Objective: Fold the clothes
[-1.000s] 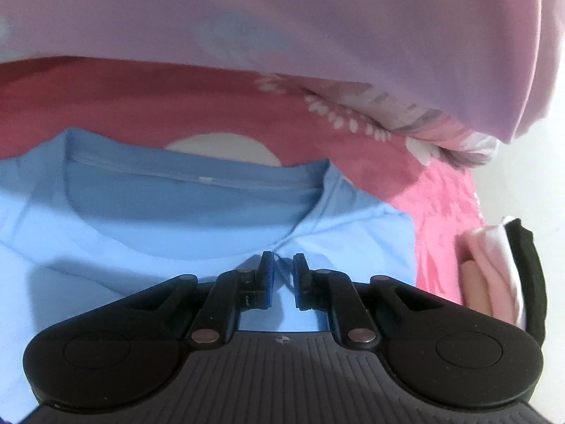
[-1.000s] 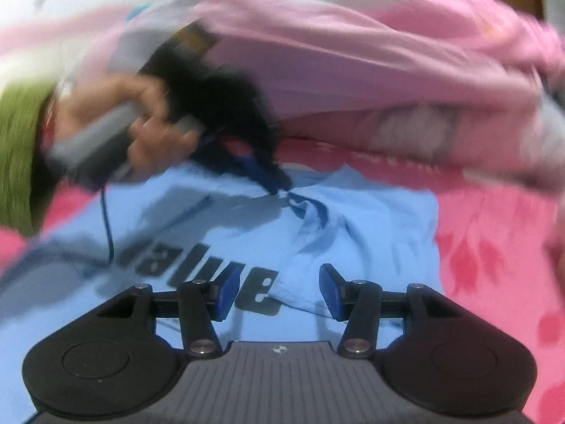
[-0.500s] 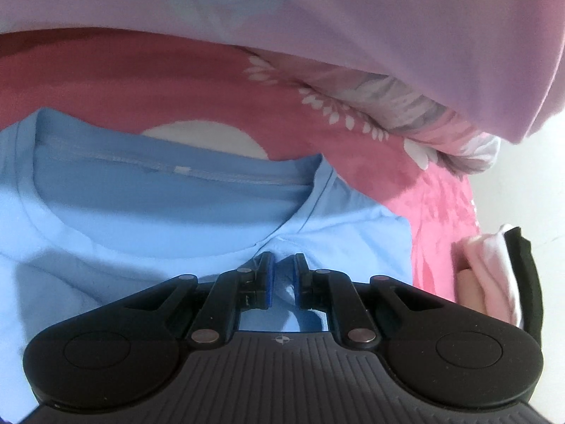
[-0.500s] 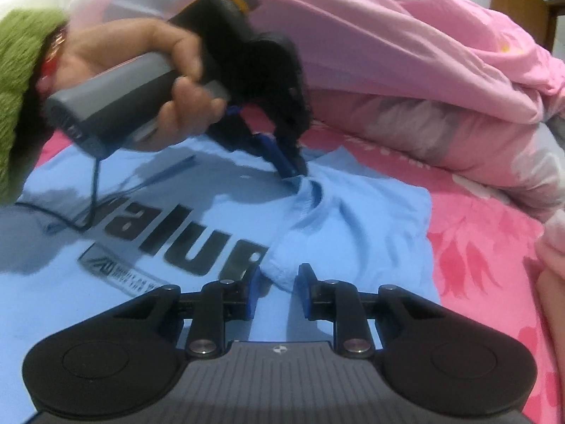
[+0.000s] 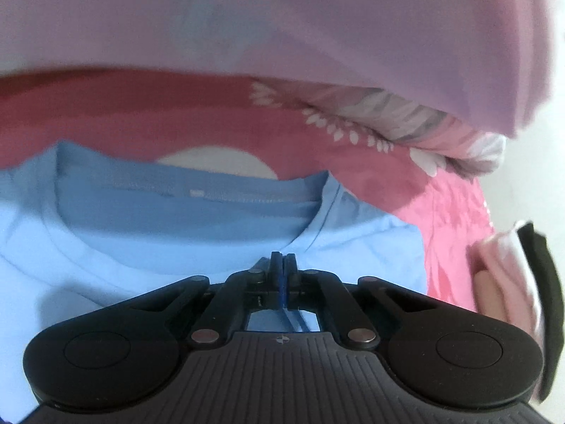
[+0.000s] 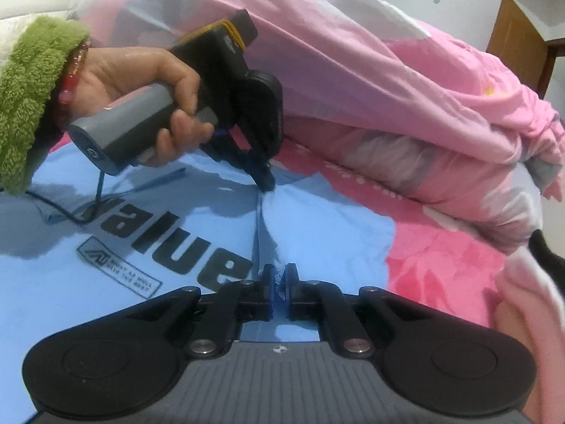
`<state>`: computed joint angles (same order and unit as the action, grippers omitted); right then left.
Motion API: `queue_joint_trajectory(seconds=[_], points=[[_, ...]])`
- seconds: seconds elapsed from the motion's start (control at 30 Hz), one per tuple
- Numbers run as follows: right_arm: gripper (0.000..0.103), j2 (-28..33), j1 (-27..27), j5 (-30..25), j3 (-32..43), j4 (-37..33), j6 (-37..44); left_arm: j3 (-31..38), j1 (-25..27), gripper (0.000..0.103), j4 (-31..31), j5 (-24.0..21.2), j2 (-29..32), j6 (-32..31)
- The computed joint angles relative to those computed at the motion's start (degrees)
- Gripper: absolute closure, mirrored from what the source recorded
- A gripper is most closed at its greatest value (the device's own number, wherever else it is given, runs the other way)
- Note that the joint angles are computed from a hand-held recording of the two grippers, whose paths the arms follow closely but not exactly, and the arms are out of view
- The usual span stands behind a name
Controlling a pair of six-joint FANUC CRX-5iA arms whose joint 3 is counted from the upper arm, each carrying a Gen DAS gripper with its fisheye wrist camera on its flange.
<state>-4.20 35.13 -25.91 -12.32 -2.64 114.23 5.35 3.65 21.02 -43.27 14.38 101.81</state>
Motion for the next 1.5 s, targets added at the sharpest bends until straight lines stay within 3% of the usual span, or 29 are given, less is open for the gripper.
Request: queue_joint_trajectory(seconds=[0.17, 0.33, 0.57, 0.67, 0.8, 0.87, 1.1, 1.2, 1.3, 1.37, 1.43, 1.5], points=[[0.098, 0.2, -2.2, -5.5, 3.7, -5.9, 8.0, 3.5, -2.0, 0.103, -10.9, -4.1, -1.6, 0.8], [0.098, -0.9, -2.2, -6.5, 2.8, -6.3, 12.5, 5.8, -4.2, 0.103, -17.8, -8.7, -1.9, 3.7], [0.096, 0.1, -3.2, -9.5, 3.3, -8.8, 17.1, 6.4, -5.6, 0.101, -21.1, -13.2, -1.7, 6.9], [0.095, 0.6, -4.4, -13.6, 4.4, -10.2, 21.1, 5.4, -5.6, 0.100, -21.7, -14.1, -3.5, 7.1], [0.094, 0.7, -9.9, -21.8, 9.3, -17.9, 26.4, 3.4, -8.0, 0.100, -30.1, -11.2, -7.8, 12.4], [0.091, 1.3, -11.7, -20.8, 10.3, -18.1, 22.8, 2.6, -9.2, 0.100, -32.2, -9.0, -8.9, 12.6], [0.091, 6.7, -14.3, -18.8, 16.6, -17.7, 8.7, -1.1, -12.9, 0.096, -25.3, -1.9, -7.7, -2.0], [0.091, 9.7, -15.0, -19.7, 19.5, -21.0, 9.0, -1.3, -16.9, 0.092, -31.9, -0.7, -6.8, -2.4], [0.091, 12.7, -14.9, -21.9, 20.3, -17.4, 7.3, -3.6, -19.4, 0.090, -39.3, 2.6, -8.3, -1.0], [0.091, 13.0, -16.7, -24.3, 20.7, -18.6, 8.8, -5.9, -18.2, 0.087, -37.7, 5.2, -9.9, -3.8], [0.089, 12.5, -16.8, -26.1, 21.4, -15.7, 3.3, -8.0, -16.0, 0.083, -33.1, 7.1, -11.0, -7.8], [0.089, 11.0, -16.3, -26.2, 21.0, -14.9, 2.7, -9.0, -14.0, 0.082, -28.7, 7.7, -11.3, -10.1]])
